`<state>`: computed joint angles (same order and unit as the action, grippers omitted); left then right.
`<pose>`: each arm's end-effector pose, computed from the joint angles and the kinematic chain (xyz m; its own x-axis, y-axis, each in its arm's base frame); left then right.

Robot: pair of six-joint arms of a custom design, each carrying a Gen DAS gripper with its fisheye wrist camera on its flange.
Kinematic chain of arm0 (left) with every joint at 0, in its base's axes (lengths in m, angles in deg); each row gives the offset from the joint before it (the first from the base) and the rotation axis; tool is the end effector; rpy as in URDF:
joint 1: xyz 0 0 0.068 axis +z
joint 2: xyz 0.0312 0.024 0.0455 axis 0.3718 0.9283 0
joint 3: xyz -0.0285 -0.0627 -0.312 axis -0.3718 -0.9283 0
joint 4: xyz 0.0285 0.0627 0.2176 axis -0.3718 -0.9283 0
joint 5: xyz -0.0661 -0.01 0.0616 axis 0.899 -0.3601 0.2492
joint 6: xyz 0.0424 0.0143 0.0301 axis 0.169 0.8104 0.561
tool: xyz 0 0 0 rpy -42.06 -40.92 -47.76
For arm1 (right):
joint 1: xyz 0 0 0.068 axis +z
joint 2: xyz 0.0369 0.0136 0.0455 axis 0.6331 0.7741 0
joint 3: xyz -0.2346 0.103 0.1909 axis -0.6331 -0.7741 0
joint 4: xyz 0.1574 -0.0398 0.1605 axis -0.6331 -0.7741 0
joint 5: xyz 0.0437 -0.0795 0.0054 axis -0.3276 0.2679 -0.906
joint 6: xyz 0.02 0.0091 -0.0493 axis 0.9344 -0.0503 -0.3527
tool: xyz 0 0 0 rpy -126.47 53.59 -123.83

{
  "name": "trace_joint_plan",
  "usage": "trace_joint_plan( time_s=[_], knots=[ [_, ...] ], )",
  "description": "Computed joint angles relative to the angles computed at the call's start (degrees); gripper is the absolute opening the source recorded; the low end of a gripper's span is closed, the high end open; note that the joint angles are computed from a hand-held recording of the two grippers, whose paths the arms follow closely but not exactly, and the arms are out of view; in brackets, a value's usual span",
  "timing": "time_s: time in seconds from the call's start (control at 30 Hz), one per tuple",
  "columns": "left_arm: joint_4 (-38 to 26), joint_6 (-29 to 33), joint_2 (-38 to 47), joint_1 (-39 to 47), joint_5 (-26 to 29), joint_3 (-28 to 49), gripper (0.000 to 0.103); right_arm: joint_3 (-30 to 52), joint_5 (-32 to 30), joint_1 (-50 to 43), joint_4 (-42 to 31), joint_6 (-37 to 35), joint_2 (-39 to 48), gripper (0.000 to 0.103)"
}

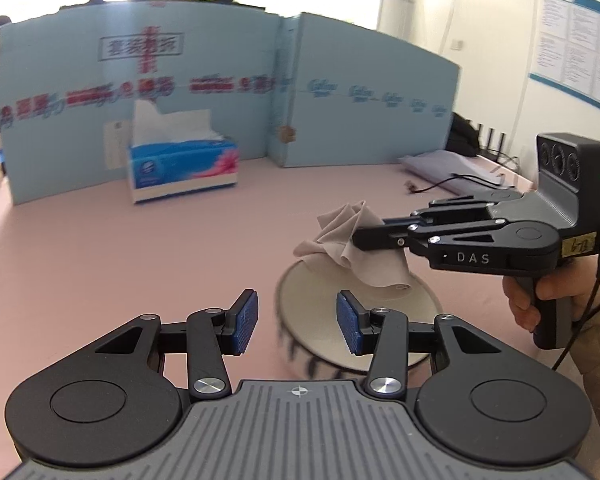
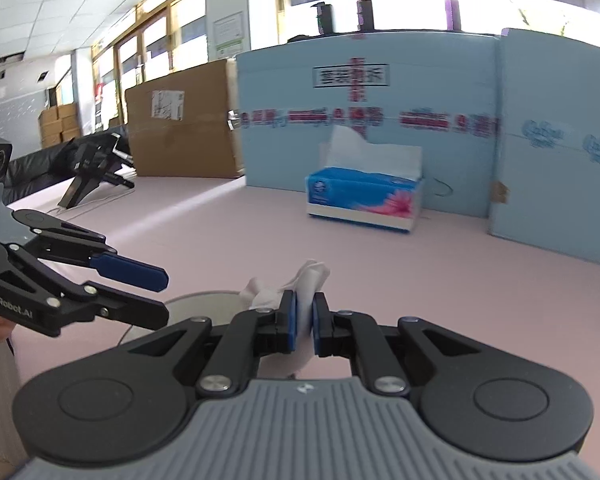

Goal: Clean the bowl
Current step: 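Lift the grey cloth out of the bowl with the right gripper, then tilt the bowl by its rim with the left gripper while the right gripper holds the cloth beside it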

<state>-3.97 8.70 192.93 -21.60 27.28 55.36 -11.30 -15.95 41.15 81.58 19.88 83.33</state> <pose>0.2449 -0.2093 0.1904 -0.5452 -0.0218 -0.8380 0.1172 0.9879 -0.1019 0.4043 0.0404 0.1614 -0.2933 -0.2870 -0.9119 -0.8233 0.5608 0.0883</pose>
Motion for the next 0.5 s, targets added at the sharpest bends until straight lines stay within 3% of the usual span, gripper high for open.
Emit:
trace_joint_plan(
  time_s=[0.27,0.5],
  knots=[
    [-0.9,2.6,3.0,-3.2,4.0,4.7,0.051,-6.5,-0.3,-3.4,4.7,2.0,-0.8,0.01],
    [-6.6,4.3,8.3,-5.3,4.9,12.6,0.046,-10.5,-2.9,-5.4,10.6,7.8,-0.5,0.01]
  ],
)
